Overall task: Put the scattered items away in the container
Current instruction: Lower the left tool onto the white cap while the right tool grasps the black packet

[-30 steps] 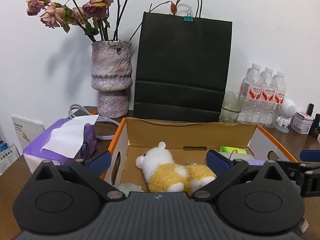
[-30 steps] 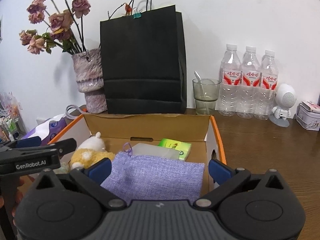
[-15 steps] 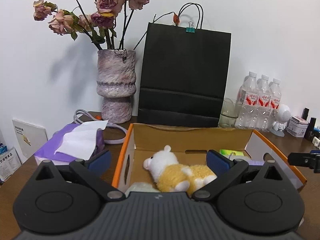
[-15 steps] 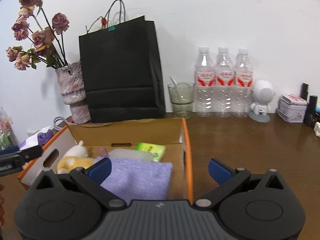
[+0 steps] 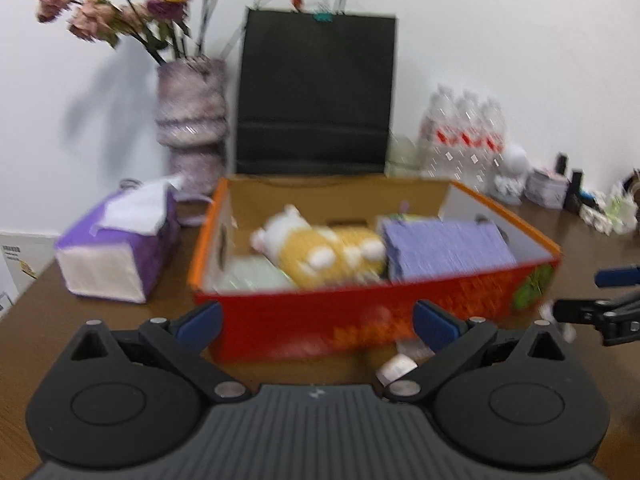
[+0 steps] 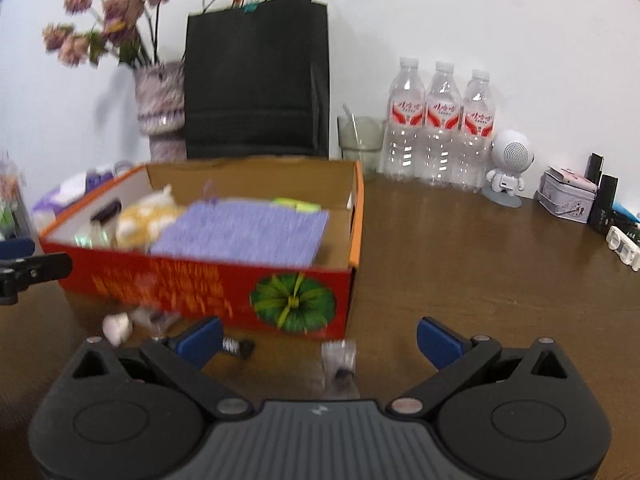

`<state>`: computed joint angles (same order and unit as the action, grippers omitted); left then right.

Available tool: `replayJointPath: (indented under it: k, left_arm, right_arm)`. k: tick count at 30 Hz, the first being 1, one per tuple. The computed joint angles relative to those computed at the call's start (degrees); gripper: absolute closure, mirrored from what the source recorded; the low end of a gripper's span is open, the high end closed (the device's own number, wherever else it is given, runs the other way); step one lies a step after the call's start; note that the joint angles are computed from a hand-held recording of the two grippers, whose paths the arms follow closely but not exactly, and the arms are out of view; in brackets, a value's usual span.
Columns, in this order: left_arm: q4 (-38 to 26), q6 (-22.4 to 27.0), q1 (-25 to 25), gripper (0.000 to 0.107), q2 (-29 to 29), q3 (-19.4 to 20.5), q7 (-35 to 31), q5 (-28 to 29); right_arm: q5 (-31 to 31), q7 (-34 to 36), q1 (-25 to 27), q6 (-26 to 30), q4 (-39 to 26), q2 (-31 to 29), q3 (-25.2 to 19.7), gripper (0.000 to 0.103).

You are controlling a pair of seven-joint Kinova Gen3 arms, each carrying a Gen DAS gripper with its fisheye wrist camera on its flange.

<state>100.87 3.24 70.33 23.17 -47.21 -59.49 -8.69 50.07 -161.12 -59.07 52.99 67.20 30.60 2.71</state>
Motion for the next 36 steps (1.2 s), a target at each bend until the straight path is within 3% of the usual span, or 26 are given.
replayJointPath:
  k: [4, 7, 9, 12, 17, 21, 24, 28, 31, 32, 36]
  left_arm:
    - [-0.86, 1.79, -3.58, 0.004, 0.33, 5.96, -0.61, -1.78]
    - [-1.48, 2.26, -3.57, 0.004, 1.24, 6.71, -0.05, -3.59]
    - [-2.07, 2.83, -6.32, 0.004, 1.09, 10.21, -0.34, -4.45]
    - [-2.98, 3.89, -11.84, 0.015, 0.49, 16.88, -1.19, -5.70]
    - [-4.21, 5.37, -18.75, 0.037, 0.18, 25.16, -1.69, -7.55]
    - [-4.66, 6.38, -23.37, 0.043, -0.08, 30.41, -1.75, -7.91]
    - [-4.46, 6.03, -26.09, 0.047, -0.40, 33.11, -1.86, -7.70]
    - [-4.02, 5.27, -28.46, 0.059, -0.72, 35.58, -2.94, -7.37]
    - [-3.26, 4.30, -31.56, 0.072, -1.25, 38.93, -5.24, -6.03]
    - [-3.02, 4.06, -32.15, 0.078, -1.40, 39.52, -5.84, -5.50]
    - [-2.18, 3.21, -33.95, 0.078, -1.86, 41.14, -8.04, -3.22]
  right_arm:
    - [-0.31, -1.17, -0.43, -0.42, 0.41, 0.47, -0.16, 0.000]
    - [1.19, -0.58, -1.27, -1.84, 0.51, 1.07, -0.04, 0.001]
    - [1.39, 0.61, -1.36, -2.54, 0.12, 1.63, -0.16, 0.002]
    - [-0.66, 4.32, -0.58, -2.61, -2.16, 3.07, -0.68, 0.010]
    - [-3.34, 7.00, -0.40, -3.80, -4.04, 4.36, 0.25, 0.016]
    - [-4.85, 8.99, -0.71, -3.40, -6.32, 5.82, 0.95, 0.018]
    - [-6.30, 10.53, -0.98, -1.90, -9.08, 7.43, 1.55, 0.029]
    - [-8.33, 11.42, -0.79, -1.72, -10.94, 8.56, 2.13, 0.044]
    - [-9.55, 10.71, -0.21, -5.03, -8.81, 7.39, 2.04, 0.074]
    - [-9.68, 10.60, -0.41, -5.39, -8.53, 7.26, 2.27, 0.074]
    - [-9.17, 10.30, -1.38, -5.38, -8.08, 7.11, 3.02, 0.078]
